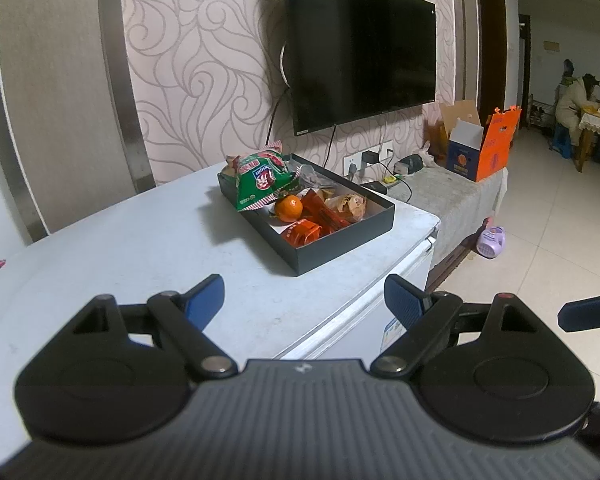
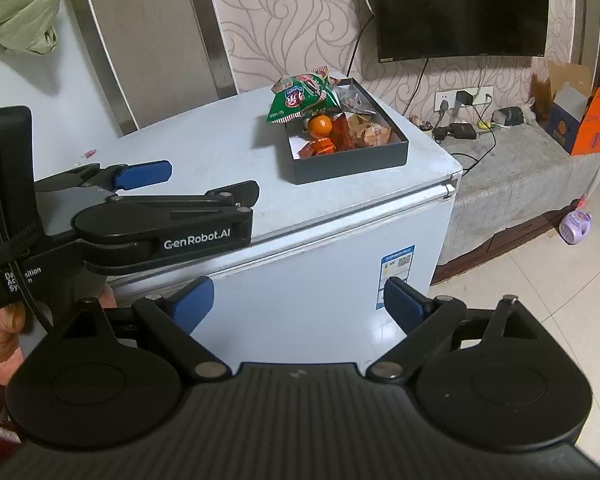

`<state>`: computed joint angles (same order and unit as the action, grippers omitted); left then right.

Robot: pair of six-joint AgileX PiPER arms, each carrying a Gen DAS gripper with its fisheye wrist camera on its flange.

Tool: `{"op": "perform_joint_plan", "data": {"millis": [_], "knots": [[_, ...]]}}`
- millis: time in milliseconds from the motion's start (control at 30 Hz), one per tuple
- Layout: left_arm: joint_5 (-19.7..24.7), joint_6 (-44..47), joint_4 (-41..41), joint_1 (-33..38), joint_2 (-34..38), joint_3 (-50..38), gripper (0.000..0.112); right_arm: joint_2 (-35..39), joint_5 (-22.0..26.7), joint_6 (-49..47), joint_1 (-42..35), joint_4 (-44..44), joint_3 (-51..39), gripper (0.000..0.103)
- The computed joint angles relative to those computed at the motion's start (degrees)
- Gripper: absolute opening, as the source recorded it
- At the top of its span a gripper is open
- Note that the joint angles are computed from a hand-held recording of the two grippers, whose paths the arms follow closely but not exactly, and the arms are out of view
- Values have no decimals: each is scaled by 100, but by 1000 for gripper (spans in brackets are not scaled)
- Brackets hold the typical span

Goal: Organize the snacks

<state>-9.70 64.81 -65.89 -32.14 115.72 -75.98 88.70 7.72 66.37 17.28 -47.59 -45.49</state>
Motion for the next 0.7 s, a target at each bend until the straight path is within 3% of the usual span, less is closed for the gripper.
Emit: {"op": "perform_joint_plan", "data": {"millis": [700], "knots": [[79, 578, -528, -13, 119, -216, 88, 92, 45, -1109, -29, 1042, -121, 96]]}}
